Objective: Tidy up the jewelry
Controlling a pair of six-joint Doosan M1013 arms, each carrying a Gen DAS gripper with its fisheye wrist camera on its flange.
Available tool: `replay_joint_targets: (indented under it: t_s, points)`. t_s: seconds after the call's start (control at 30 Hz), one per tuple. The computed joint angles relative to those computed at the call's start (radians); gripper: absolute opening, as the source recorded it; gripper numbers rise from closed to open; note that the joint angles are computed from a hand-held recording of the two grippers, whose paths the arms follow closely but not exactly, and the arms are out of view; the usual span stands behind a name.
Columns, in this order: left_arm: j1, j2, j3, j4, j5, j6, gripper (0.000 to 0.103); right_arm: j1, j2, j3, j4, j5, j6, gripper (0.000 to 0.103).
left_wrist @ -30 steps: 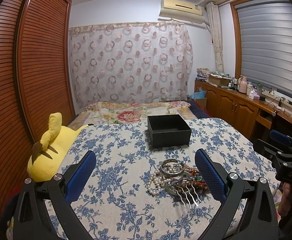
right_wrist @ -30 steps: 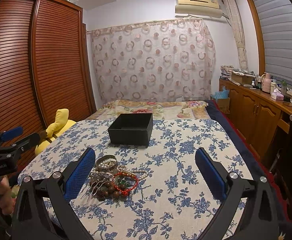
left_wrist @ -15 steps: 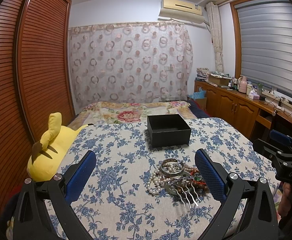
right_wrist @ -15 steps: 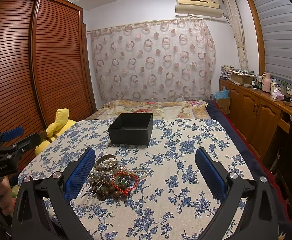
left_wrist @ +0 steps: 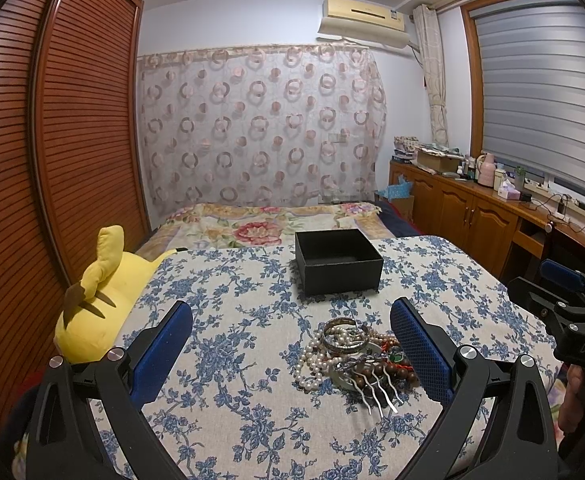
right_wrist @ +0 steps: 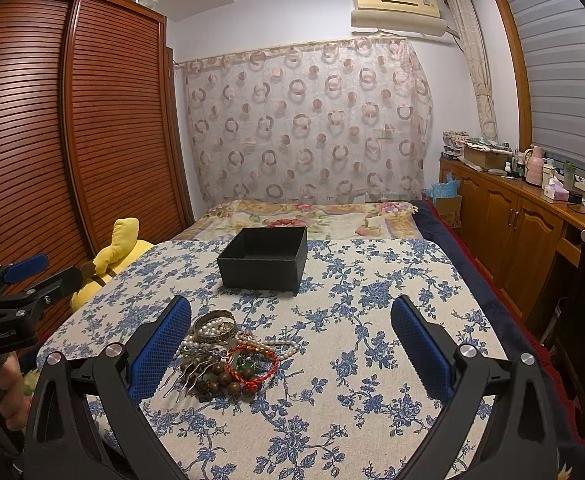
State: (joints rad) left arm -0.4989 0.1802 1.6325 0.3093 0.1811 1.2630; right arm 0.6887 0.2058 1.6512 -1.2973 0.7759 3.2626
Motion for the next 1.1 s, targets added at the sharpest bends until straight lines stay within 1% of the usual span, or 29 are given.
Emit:
replay_joint_targets:
  t_s: [0.2, 0.33, 0.4, 0.43, 0.53, 0.6, 0.67, 0.73, 0.77, 0.8, 0.87, 1.0, 1.1]
  points:
    - [0.000, 0.000, 0.001, -0.002, 0.000, 0.002, 0.096, -0.004, 0.002, 0.005, -0.004, -0.006, 0.006, 0.101]
    - [-0.003, -0.006, 0.000, -0.024, 0.010, 0.023, 0.096, -0.006, 0.006, 0.003, 0.008, -0.012, -0.001, 0.101]
    - [-0.002, -0.005, -0.002, -0.059, 0.015, 0.057, 0.096, -0.004, 0.016, -0.009, 0.014, -0.016, -0.006, 0.101]
    - [0.000, -0.003, -0.003, -0.095, 0.017, 0.093, 0.096, -0.005, 0.017, -0.009, 0.017, -0.021, -0.007, 0.101]
    - [0.010, 0.010, -0.011, -0.269, 0.031, 0.267, 0.096, -0.012, 0.017, -0.006, 0.031, -0.042, -0.017, 0.101]
    - [0.015, 0.019, -0.013, -0.331, 0.037, 0.330, 0.096, -0.018, 0.017, -0.001, 0.037, -0.061, -0.026, 0.101]
    - [0.021, 0.030, -0.017, -0.418, 0.048, 0.417, 0.096, -0.027, 0.018, 0.005, 0.047, -0.095, -0.035, 0.100]
    - [0.028, 0.041, -0.024, -0.516, 0.062, 0.512, 0.096, -0.035, 0.024, 0.004, 0.067, -0.118, -0.059, 0.098]
    - [0.034, 0.049, -0.029, -0.596, 0.075, 0.590, 0.096, -0.041, 0.028, 0.004, 0.084, -0.136, -0.079, 0.096]
    - [0.038, 0.055, -0.034, -0.648, 0.085, 0.639, 0.096, -0.045, 0.028, 0.006, 0.096, -0.146, -0.091, 0.093]
    - [0.043, 0.071, -0.047, -0.706, 0.110, 0.702, 0.096, -0.055, 0.034, 0.007, 0.127, -0.168, -0.126, 0.089]
    - [0.052, 0.108, -0.087, -0.788, 0.186, 0.806, 0.096, -0.080, 0.044, 0.006, 0.211, -0.210, -0.211, 0.076]
    - [0.054, 0.140, -0.125, -0.797, 0.246, 0.836, 0.096, -0.096, 0.050, 0.004, 0.262, -0.232, -0.270, 0.069]
